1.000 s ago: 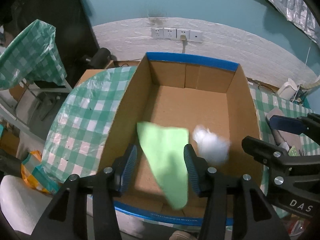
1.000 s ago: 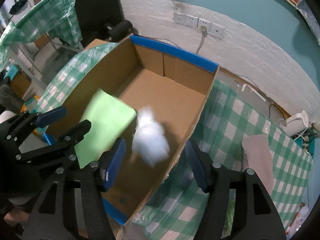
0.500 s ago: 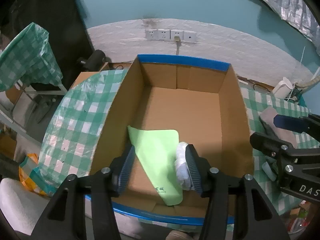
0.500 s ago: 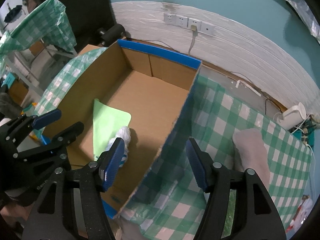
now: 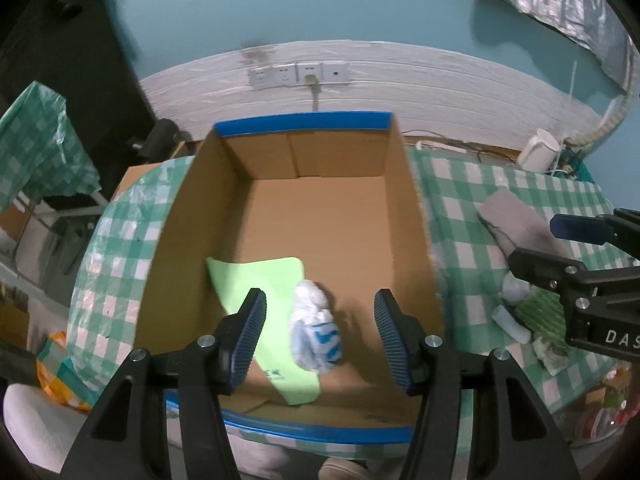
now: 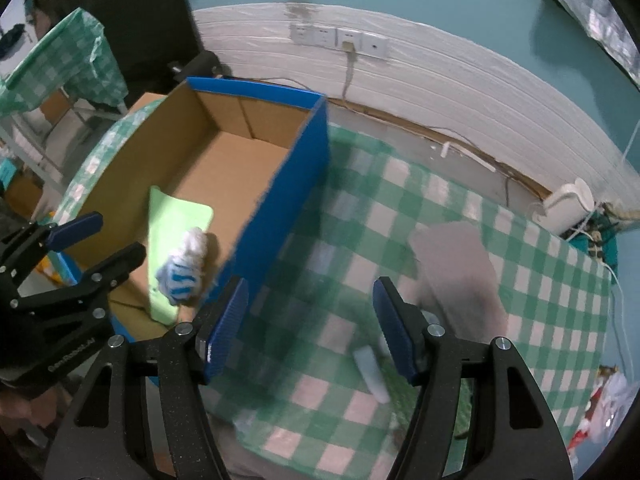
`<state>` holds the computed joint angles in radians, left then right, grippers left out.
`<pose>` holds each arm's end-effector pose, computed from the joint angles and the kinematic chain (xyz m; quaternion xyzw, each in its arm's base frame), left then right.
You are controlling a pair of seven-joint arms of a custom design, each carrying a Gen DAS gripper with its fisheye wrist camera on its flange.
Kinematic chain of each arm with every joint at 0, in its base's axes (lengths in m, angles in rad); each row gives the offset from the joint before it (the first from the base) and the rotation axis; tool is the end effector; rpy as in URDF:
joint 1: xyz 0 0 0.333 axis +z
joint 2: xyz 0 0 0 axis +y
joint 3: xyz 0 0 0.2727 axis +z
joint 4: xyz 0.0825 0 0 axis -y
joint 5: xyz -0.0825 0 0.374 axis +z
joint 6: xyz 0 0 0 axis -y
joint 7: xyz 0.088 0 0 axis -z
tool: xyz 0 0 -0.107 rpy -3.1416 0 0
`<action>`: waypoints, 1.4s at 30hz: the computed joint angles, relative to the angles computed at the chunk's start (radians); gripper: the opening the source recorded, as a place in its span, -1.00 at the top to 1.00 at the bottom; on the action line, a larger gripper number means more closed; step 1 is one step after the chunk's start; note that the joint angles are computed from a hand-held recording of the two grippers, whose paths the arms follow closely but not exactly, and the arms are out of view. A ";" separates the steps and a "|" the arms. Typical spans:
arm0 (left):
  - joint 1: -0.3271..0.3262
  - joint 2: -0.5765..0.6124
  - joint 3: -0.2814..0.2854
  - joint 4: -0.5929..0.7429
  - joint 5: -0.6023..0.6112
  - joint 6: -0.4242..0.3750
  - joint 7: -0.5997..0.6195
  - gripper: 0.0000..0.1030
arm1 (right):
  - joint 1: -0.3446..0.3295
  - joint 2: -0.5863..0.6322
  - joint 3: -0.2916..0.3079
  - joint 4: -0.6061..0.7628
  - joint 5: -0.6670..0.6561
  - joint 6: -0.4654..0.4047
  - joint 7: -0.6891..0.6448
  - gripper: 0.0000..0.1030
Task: Organize soft objects
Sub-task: 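Move the right tool to the green glittery scrubber and grasp it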
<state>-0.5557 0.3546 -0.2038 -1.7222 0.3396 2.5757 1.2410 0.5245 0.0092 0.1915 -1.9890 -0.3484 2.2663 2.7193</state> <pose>0.4886 -0.4536 0.4030 -0.4330 0.8613 -0.2209 0.1483 0.4385 0.3696 0.4466 -0.6037 0.7726 -0.1250 0.1517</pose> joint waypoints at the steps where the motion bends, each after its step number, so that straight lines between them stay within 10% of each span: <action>1: -0.002 -0.001 -0.003 -0.002 0.000 0.001 0.003 -0.16 | 0.001 -0.020 0.001 -0.021 -0.002 -0.006 0.006 -0.30; 24: -0.109 0.050 -0.032 0.045 0.038 -0.056 0.053 -0.26 | 0.001 -0.304 0.028 -0.371 0.084 -0.035 0.043 -0.35; 42: -0.168 0.172 -0.024 0.174 0.013 -0.173 0.076 -0.26 | 0.011 -0.296 0.013 -0.489 0.170 0.060 0.000 -0.35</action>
